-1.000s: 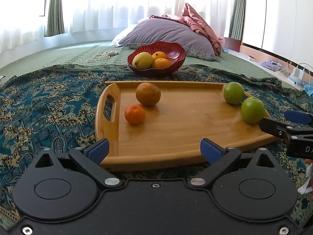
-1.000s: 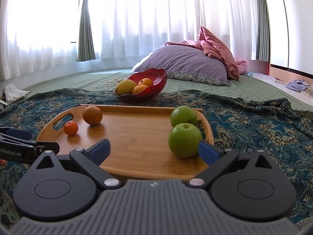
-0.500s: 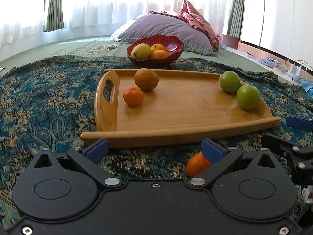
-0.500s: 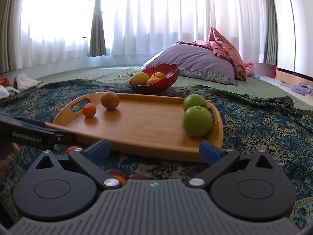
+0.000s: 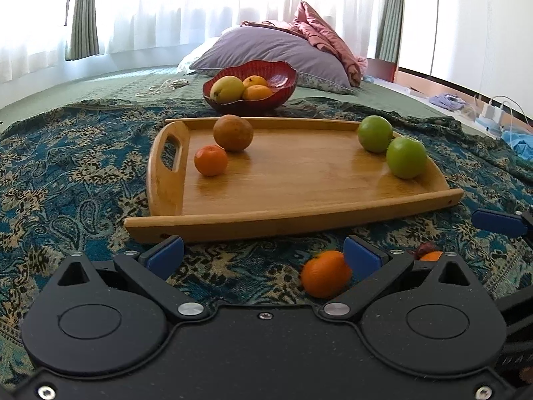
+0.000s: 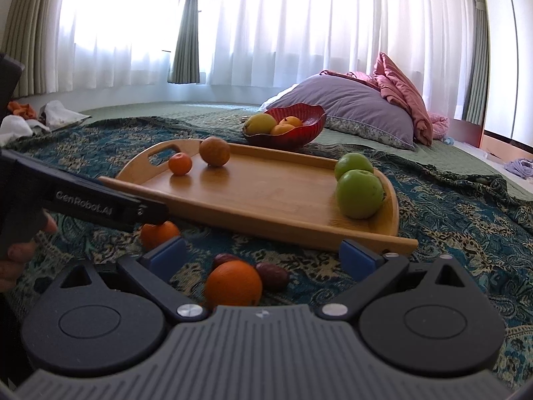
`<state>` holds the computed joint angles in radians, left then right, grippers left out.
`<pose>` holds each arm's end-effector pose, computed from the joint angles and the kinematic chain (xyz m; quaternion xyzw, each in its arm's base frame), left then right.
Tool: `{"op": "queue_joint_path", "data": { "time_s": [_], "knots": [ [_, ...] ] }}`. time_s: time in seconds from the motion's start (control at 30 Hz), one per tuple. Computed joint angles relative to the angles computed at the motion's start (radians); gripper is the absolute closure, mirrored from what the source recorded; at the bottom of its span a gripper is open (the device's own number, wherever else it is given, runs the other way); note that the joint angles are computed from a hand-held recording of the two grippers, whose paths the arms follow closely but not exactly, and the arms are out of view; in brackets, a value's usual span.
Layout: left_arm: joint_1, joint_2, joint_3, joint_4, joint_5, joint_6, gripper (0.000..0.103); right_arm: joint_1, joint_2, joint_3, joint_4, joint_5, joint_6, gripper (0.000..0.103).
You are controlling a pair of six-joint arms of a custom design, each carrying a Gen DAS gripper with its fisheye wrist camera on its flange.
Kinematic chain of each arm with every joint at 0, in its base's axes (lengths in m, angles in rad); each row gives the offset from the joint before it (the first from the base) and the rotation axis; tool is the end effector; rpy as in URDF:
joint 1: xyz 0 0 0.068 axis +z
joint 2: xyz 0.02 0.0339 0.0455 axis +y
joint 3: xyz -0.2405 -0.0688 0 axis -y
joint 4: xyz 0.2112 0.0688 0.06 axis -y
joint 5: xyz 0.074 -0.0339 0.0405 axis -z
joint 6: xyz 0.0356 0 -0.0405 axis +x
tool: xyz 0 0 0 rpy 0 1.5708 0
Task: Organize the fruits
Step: 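Move both open tools down to the loose fruit on the cloth beside the tray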
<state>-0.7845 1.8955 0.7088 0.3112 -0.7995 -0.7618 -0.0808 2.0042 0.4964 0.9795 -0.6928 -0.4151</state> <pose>0.2267 -0.1902 0.0922 -0.1228 0.8675 0.0427 0.4802 0.2827 -0.0001 0.0737 -0.3024 0.7762 0.1705 0.5263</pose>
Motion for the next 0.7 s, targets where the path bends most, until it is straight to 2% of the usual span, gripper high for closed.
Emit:
{"op": "queue_joint_path", "data": {
  "time_s": [0.2,0.47,0.7],
  "knots": [
    [-0.015,0.015,0.013,0.01,0.009,0.008,0.001,0.017,0.011,-0.056,0.082,0.027,-0.04,0.0],
    [-0.016,0.038,0.031,0.029,0.06,0.021,0.005,0.026,0.024,-0.077,0.091,0.037,-0.059,0.003],
    [-0.008,0.055,0.047,0.026,0.108,0.009,0.029,0.023,0.027,-0.086,0.084,0.038,-0.058,0.011]
  ]
}}
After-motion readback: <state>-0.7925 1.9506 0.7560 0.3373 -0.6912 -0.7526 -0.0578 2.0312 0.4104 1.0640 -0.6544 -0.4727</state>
